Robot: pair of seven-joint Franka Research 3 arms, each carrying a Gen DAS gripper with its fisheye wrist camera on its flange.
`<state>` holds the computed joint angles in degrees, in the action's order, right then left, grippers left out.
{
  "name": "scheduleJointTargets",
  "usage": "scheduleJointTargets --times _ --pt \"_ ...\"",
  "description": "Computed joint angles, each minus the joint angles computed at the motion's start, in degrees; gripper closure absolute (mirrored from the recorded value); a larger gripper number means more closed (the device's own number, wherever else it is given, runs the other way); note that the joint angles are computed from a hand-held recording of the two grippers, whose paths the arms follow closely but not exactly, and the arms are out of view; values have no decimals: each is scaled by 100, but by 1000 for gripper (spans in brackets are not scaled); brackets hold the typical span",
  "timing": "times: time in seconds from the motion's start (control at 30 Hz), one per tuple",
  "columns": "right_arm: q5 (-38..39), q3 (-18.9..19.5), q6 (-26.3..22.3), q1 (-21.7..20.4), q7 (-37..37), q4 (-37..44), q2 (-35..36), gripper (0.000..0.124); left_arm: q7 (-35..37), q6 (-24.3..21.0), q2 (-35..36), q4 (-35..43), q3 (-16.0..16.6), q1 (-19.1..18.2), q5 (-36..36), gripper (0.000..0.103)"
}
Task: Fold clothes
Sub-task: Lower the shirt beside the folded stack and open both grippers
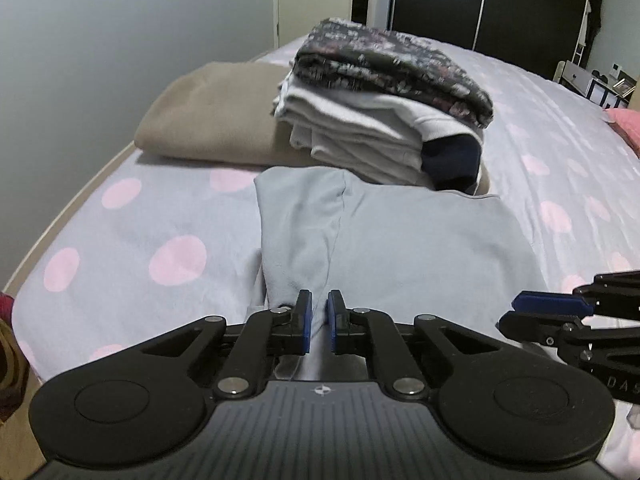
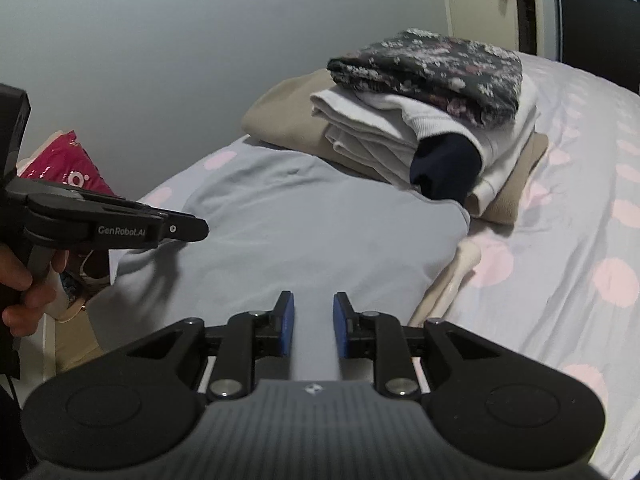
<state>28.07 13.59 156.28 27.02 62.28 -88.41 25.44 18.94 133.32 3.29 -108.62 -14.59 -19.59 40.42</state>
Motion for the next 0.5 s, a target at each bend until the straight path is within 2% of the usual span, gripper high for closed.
scheduleJointTargets --times 0.17,0.37,0.4,0.47,0.5 --pt "-218 -93 63 107 141 -48 66 100 212 -231 157 118 -6 -32 -181 96" --pt "-271 -88 -250 42 204 104 47 100 207 -511 224 257 -23 -185 146 96" --pt "-185 -44 -276 -14 148 68 -16 97 198 -558 220 275 -29 -215 243 96" --pt "206 133 -201 -206 -139 -154 -220 79 88 -670 164 276 -59 -298 483 96" --pt "423 204 -118 -284 -305 -300 -342 76 30 -731 127 272 -80 -335 587 93"
